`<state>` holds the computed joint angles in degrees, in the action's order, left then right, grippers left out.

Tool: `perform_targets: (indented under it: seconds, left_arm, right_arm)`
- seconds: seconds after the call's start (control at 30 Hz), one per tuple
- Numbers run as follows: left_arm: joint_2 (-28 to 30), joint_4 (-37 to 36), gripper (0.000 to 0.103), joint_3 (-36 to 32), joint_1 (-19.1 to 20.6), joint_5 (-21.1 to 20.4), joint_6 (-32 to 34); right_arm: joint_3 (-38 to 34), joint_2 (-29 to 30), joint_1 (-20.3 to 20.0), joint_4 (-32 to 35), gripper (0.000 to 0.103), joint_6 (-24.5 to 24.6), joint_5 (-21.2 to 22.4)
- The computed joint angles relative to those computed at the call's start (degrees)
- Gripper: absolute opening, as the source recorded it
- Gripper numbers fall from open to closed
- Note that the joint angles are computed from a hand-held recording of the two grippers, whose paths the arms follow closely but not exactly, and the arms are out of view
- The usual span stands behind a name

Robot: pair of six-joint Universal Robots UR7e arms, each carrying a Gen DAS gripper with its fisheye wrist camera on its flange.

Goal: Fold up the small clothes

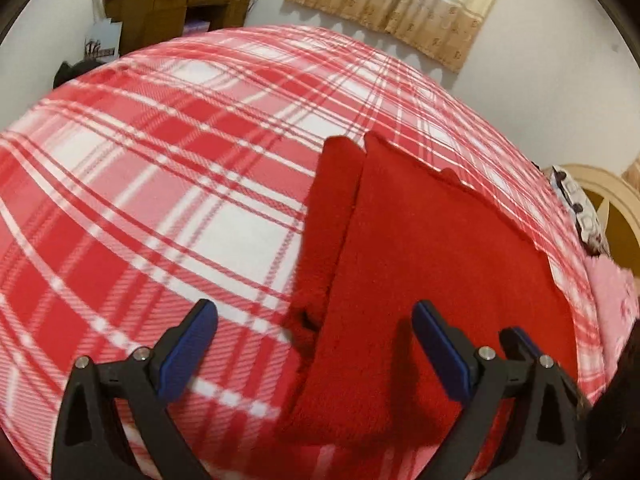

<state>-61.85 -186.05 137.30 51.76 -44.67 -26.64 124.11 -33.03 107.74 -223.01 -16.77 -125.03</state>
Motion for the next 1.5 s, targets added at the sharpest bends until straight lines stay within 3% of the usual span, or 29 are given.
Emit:
perform_targets:
  seconds: [0.13, 0.23, 0.33, 0.4, 0.47, 0.63, 0.83, 0.9, 1.03, 1.07, 1.13, 1.17, 1.2, 1.4, 1.5]
  left_arm:
    - [2.08, 0.88, 0.1, -1.2, -0.94, 2.6, 1.08]
    - [2.27, -2.27, 0.091, -2.4, 0.66, -3.67, 2.92]
    - [2.62, -3.44, 0.074, -4.24, 2.43, -8.35, 2.13]
    - [2.73, -4.63, 0.047, -4.44, 2.75, -9.51, 2.33]
    - [2.95, -6.69, 0.04, -3.77, 2.7, -9.56, 2.86]
    - [4.14, -15.02, 0.035, -1.41, 4.69, -13.22, 3.04]
    - [3.9, -13.99, 0.035, -2.52, 4.44, -13.47, 1.66]
    - [3.8, -15.09, 0.026, -2.35, 4.04, -13.29, 2.3]
    - [5.04, -19.59, 0.021, -2.13, 1.13, -10.77, 5.62]
    - [5.43, -20.18, 0.021, -2.31, 0.59, -10.77, 6.52]
    - [7.0, -21.21, 0.021, -2.97, -1.25, -10.53, 9.25]
    - [7.77, -21.61, 0.02, -3.25, -1.91, -10.51, 10.37]
    - [8.62, -22.0, 0.02, -3.61, -2.45, -10.87, 11.6]
    - [12.42, -21.96, 0.02, -5.21, -2.54, -11.66, 14.83]
    - [13.35, -22.84, 0.02, -5.03, -2.44, -11.39, 15.49]
  right_arm:
    - [-0.34, 0.27, 0.06, -0.12, 0.015, -0.35, -0.19]
    - [-0.04, 0.07, -0.16, -0.3, 0.015, -0.23, 0.25]
    - [0.23, -0.06, -0.39, -0.57, 0.015, -0.1, 0.72]
    - [0.54, -0.3, -0.58, -0.65, 0.015, 0.07, 1.15]
    - [0.69, -0.43, -0.73, -0.63, 0.015, 0.25, 1.52]
    - [0.54, -0.54, -0.7, -0.19, 0.019, 0.02, 1.61]
    - [1.37, -3.01, -1.49, 3.28, 0.021, 2.41, 4.03]
    - [2.32, -6.15, -2.0, 6.53, 0.021, 5.33, 7.14]
    - [2.14, -10.39, -0.24, 9.15, 0.021, 2.74, 8.64]
    - [2.02, -11.57, -0.03, 10.6, 0.026, 2.42, 9.21]
    - [1.97, -14.58, -0.46, 14.6, 0.047, 3.01, 11.92]
    - [2.06, -15.6, -0.85, 15.72, 0.062, 3.46, 13.16]
    - [2.27, -16.62, -1.47, 16.79, 0.07, 3.98, 14.87]
    - [0.04, -17.39, -6.32, 23.45, 0.07, 9.31, 24.37]
    - [-4.24, -14.96, -6.85, 30.12, 0.07, 9.02, 25.96]
